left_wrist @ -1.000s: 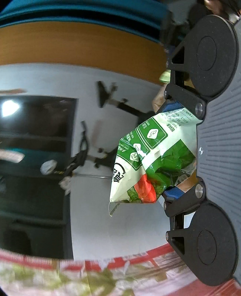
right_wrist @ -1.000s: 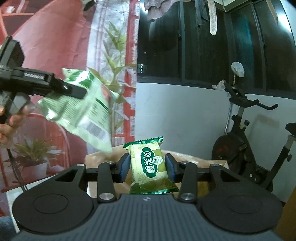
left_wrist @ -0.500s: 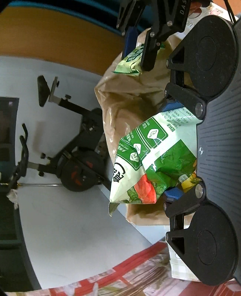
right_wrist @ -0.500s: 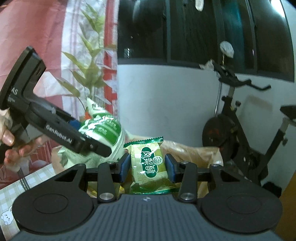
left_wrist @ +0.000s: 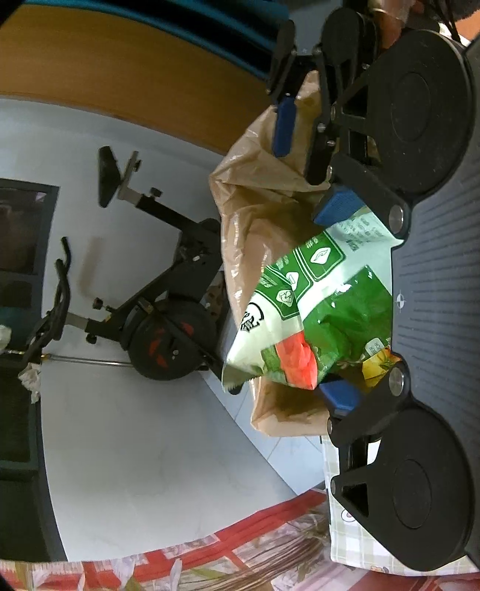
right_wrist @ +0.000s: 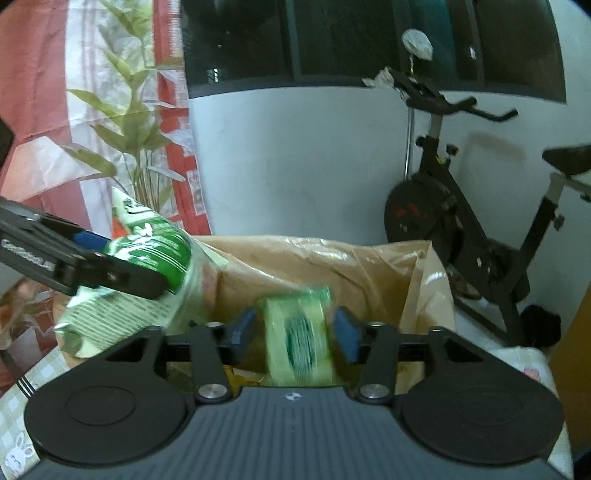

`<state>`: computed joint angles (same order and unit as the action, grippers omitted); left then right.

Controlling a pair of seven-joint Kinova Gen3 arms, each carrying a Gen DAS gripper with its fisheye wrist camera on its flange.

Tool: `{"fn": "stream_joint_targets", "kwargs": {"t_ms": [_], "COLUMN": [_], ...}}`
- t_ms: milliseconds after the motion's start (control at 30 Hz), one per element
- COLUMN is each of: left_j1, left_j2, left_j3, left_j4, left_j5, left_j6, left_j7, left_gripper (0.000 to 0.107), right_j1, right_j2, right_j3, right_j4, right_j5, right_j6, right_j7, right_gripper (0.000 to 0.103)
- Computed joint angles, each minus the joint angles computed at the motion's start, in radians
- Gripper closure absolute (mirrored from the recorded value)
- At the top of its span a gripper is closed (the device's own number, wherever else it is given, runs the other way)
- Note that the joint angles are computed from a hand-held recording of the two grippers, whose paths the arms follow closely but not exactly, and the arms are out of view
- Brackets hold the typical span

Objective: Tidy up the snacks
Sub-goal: 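Open both tools to drop the snacks into the box and withdraw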

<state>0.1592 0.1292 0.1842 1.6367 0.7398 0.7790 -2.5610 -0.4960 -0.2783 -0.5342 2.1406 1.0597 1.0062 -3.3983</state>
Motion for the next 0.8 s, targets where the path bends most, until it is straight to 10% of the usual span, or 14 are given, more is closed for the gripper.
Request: {"fn": "stream_joint_targets", "kwargs": {"t_ms": [233,800], "left_j1": [-0.002,0.009], "left_j2": [0.004,-0.159], "left_j3": [-0.006,-0.068], "left_j4": [-0.025,0.257], "left_j5": [-0.002,0.314], "left_j6": [0.024,-0.27], "left_j7": [0.042,-0.251], "left_gripper": [0.066,0.037], "right_j1": [0.003,0.014], "right_j2": [-0.022,-0.044], "right_j3": [-0.008,-0.066], "right_j4": [0.014,0.004], "right_j5": [-0.004,-0.042], "right_j6": [-0.018,0.003], "right_j7": [0.002,0.033], "right_gripper": [0.04,0.04]}}
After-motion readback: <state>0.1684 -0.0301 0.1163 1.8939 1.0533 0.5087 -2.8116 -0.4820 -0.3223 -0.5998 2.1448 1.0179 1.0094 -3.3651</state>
